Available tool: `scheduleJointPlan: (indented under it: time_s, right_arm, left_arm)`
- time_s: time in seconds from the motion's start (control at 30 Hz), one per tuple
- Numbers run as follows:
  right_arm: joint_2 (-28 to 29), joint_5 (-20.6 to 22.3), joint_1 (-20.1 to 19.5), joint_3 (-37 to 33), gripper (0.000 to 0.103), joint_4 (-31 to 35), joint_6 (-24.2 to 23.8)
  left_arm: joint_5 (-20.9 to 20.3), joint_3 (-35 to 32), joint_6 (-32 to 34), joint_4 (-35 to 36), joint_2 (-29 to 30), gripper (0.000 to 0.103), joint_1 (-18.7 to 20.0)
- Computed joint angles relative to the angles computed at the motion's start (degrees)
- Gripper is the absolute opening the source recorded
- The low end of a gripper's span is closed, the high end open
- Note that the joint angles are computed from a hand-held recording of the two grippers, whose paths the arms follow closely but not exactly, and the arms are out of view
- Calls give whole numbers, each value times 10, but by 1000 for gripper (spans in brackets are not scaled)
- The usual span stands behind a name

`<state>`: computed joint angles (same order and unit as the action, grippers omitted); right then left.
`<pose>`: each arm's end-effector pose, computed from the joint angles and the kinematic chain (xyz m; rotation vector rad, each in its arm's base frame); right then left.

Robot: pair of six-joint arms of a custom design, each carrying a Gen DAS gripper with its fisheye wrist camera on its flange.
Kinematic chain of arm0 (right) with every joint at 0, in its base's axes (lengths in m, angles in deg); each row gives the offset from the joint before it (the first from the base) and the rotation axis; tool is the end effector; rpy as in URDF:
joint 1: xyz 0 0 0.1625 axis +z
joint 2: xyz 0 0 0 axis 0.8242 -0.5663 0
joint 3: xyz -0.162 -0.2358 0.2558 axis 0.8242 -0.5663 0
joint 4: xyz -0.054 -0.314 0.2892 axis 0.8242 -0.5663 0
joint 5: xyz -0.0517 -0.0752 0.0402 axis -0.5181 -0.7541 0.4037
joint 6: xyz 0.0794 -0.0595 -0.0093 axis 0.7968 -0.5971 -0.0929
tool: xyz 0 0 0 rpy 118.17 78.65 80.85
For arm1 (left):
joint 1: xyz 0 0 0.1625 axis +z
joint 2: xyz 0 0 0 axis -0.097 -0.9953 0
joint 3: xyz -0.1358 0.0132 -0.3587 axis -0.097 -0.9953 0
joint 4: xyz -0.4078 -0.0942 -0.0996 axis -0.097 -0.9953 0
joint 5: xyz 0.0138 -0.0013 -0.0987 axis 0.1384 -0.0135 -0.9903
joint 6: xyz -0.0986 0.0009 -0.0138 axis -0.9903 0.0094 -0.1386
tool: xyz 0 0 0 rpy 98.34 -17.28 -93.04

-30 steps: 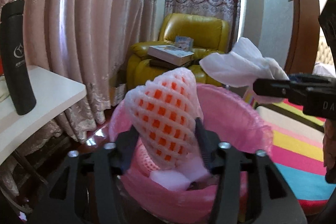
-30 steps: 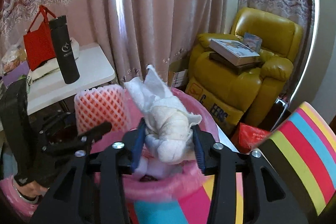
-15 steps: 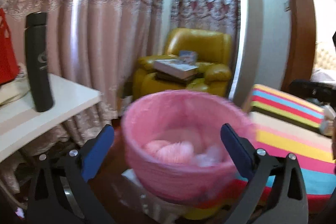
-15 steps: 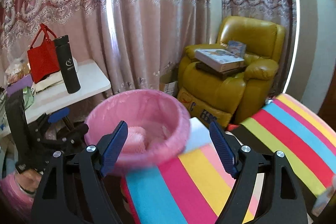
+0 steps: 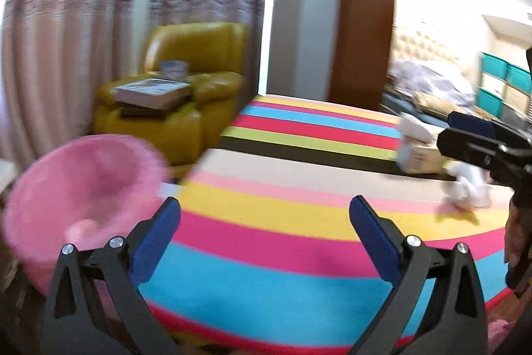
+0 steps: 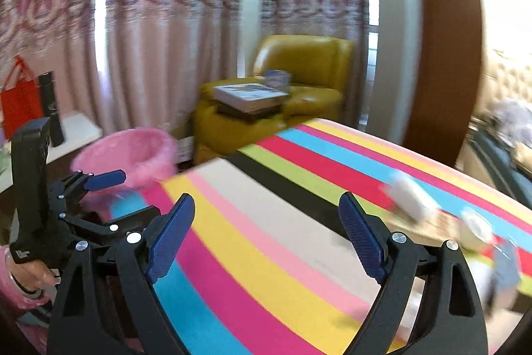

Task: Collect trash
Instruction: 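Move both tools back over the table toward the remaining trash, then grasp the white box with the right gripper while the left grasps a white tissue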

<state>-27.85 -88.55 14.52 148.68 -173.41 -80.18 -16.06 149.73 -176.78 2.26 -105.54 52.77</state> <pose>-0.0027 -0.3752 0.1991 0.4001 -1.9830 1.2906 -0.2136 -0.4796 -0.0915 1.2924 2.4329 -0.9651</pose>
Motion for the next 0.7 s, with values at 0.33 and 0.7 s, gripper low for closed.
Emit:
scheduleJointPlan:
  time_s: [0.33, 0.7]
  right_arm:
    - [-155, 126, -270, 135, 83, -87, 54]
    - [-172, -51, -296, 73, 83, -16, 87]
  left_arm:
    - [32, -99, -23, 30, 133, 98, -69]
    - [12, -151, -15, 62, 180, 98, -68]
